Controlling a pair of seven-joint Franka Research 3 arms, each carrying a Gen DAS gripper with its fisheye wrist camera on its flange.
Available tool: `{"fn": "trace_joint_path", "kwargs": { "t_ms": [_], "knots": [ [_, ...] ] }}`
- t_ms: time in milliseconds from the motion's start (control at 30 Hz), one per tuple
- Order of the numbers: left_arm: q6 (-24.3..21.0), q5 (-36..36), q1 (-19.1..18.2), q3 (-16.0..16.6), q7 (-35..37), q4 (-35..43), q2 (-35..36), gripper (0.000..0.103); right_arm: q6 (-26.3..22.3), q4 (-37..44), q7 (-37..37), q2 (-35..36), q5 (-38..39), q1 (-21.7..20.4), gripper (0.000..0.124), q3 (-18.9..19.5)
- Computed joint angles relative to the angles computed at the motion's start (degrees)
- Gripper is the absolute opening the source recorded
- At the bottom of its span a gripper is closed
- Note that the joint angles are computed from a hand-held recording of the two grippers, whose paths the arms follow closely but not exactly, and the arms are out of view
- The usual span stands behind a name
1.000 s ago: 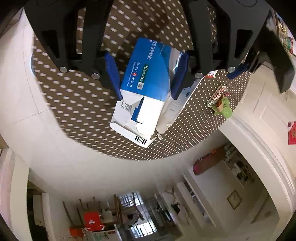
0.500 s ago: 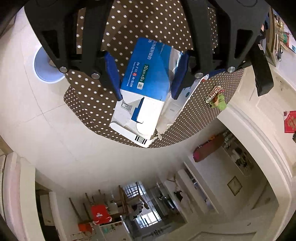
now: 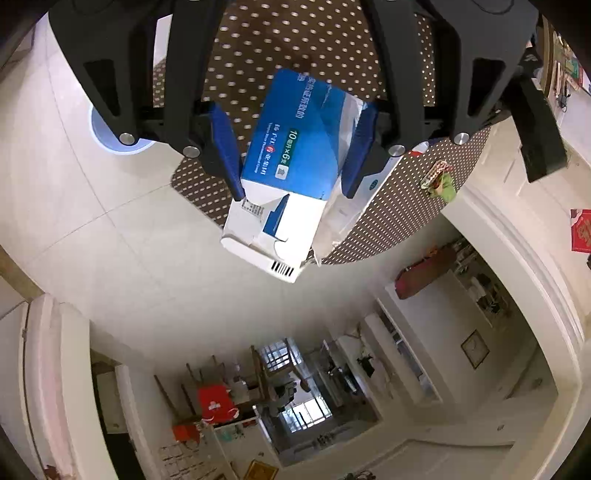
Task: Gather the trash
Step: 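Carry the blue-white box and red-white wrapper over the blue wastebasket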
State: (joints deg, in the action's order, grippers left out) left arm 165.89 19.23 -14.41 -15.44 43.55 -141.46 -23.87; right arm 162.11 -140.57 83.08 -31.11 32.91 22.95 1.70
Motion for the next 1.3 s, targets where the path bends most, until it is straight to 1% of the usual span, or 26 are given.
{"fn": "trace_joint_path", "kwargs": {
  "t_ms": [133, 233, 267, 300, 400, 433, 600, 733, 833, 1033, 1133, 1167, 1233, 1300],
  "knots": [
    [0.7, 2.3, 1.0, -3.2, -2.4, 4.1, 3.2, 0.023, 0.0, -1.3, -0.1, -1.5, -0.2, -1.2, 0.052, -0.9],
    [0.5, 3.3, 0.3, -3.7, -3.3, 7.0, 5.8, 0.023, -0.3, -2.2, -0.3, -2.6, -0.1, -1.9, 0.052, -1.8],
    [0.4, 4.3, 0.4, -4.5, -4.1, 8.5, 7.0, 0.023, -0.3, -2.6, -0.4, -3.0, 0.1, -2.1, 0.051, -2.1],
    [0.2, 4.4, -0.1, -4.0, -3.6, 9.9, 8.2, 0.023, -0.3, -3.0, -0.4, -3.4, 0.1, -2.4, 0.051, -2.3],
    [0.0, 6.0, -1.0, -4.7, -4.3, 13.9, 11.7, 0.023, -0.3, -4.2, -0.2, -4.9, 0.1, -3.9, 0.051, -3.0],
    [-0.4, 6.2, -1.5, -4.4, -3.9, 15.3, 12.8, 0.023, -0.3, -4.6, -0.1, -5.3, 0.0, -4.6, 0.051, -3.3],
    [-1.4, 8.0, -4.1, -4.4, -3.8, 22.5, 19.1, 0.023, -0.5, -6.1, -1.2, -6.4, 0.0, -7.5, 0.051, -6.1],
    [-3.0, 8.3, -6.8, -3.9, -2.6, 29.3, 24.9, 0.023, -1.3, -7.3, -1.8, -6.2, 0.2, -10.6, 0.051, -8.2],
    [-4.2, 6.9, -8.8, -3.5, -0.4, 33.8, 29.0, 0.023, -1.9, -7.5, -2.3, -4.7, 0.7, -12.3, 0.051, -9.5],
    [-9.8, 2.2, -12.3, -2.9, 5.5, 47.1, 40.6, 0.023, -3.1, -6.8, -4.9, -0.3, 3.1, -14.0, 0.051, -11.6],
    [-12.5, -0.1, -13.3, -2.8, 8.6, 51.7, 44.9, 0.023, -4.1, -6.0, -6.0, 2.3, 4.4, -14.9, 0.051, -11.9],
    [-14.2, -0.6, -13.9, -2.6, 9.6, 54.2, 47.0, 0.023, -4.3, -5.9, -6.1, 2.8, 4.8, -15.2, 0.051, -11.7],
    [-16.3, -1.7, -14.6, -2.2, 10.9, 57.4, 49.7, 0.023, -4.8, -5.3, -6.9, 4.6, 5.8, -15.5, 0.051, -11.8],
    [-20.2, -2.5, -15.8, -1.6, 12.0, 63.3, 54.0, 0.023, -5.5, -4.5, -7.8, 6.4, 7.0, -15.8, 0.051, -11.9]
  ]
}}
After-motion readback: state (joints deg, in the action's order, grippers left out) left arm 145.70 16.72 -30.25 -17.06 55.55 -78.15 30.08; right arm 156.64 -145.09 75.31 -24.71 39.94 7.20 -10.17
